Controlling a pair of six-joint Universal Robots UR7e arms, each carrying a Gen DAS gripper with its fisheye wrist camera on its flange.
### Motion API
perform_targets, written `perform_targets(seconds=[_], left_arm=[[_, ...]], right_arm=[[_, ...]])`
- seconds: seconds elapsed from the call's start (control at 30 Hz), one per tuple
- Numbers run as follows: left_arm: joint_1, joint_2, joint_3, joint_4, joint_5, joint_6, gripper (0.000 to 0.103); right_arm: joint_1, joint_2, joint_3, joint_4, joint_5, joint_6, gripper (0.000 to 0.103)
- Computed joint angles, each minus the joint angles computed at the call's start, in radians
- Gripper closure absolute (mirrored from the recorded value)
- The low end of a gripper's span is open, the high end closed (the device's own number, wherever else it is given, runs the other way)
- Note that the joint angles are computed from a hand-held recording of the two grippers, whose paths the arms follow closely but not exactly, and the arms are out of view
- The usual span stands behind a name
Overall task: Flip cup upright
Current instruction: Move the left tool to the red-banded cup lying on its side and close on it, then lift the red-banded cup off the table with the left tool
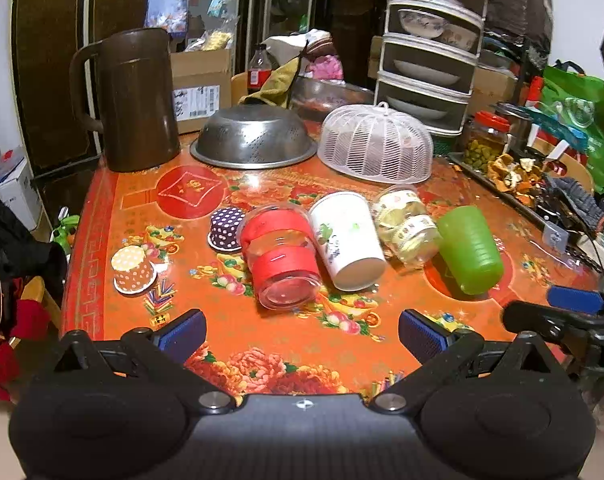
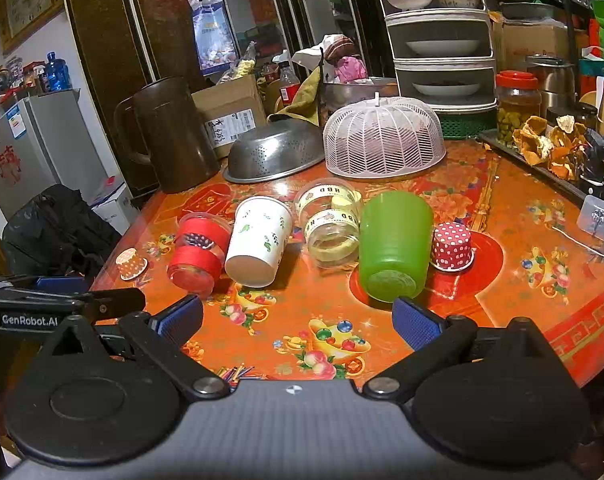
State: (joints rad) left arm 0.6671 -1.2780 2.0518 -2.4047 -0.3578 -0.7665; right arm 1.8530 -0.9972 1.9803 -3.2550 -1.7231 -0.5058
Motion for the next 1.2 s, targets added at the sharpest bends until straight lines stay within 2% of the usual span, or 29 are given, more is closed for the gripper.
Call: perform_targets(seconds=[0.13, 0.23, 0.33, 0.47, 0.67, 0.77, 0.97, 1.03, 1.2], left_arm=[[0.053, 0.004, -0.038, -0.082, -0.031, 0.094, 0.000], [0.109, 0.010, -0.121, 0.028, -0.077, 0.077, 0.000], [0.155, 0.027, -0.209, 0.165, -0.158, 0.038, 0.000], [0.185, 0.073, -0.281, 0.278, -0.159, -0.034, 0.009], [0.218, 0.108, -0.307, 0.225, -0.185, -0.011, 0.010], [0.231, 0.128, -0.333, 0.247, -0.194, -0.037, 0.010], [0.243, 0.160, -0.365, 0.270, -0.202, -0.040, 0.026], [0.244, 0.164, -0.373, 0.287, -0.201, -0.054, 0.044], [0.235, 0.142, -0.341, 0.260, -0.205, -0.049, 0.044]], right_arm=[[-0.013, -0.006, -0.001, 0.008, 0.013, 0.004, 0.001], [-0.025, -0.016, 0.004, 0.013, 0.030, 0.006, 0.001], [-0.036, -0.023, 0.007, 0.018, 0.047, 0.009, 0.001], [-0.048, -0.027, 0.005, 0.030, 0.065, 0.007, 0.001], [-0.062, -0.043, 0.012, 0.042, 0.090, 0.000, 0.001], [-0.068, -0.049, 0.016, 0.041, 0.095, 0.002, 0.001], [-0.075, -0.056, 0.023, 0.039, 0.106, 0.006, 0.001], [-0.075, -0.054, 0.022, 0.040, 0.101, 0.008, 0.001], [-0.074, -0.055, 0.026, 0.043, 0.096, 0.016, 0.001]])
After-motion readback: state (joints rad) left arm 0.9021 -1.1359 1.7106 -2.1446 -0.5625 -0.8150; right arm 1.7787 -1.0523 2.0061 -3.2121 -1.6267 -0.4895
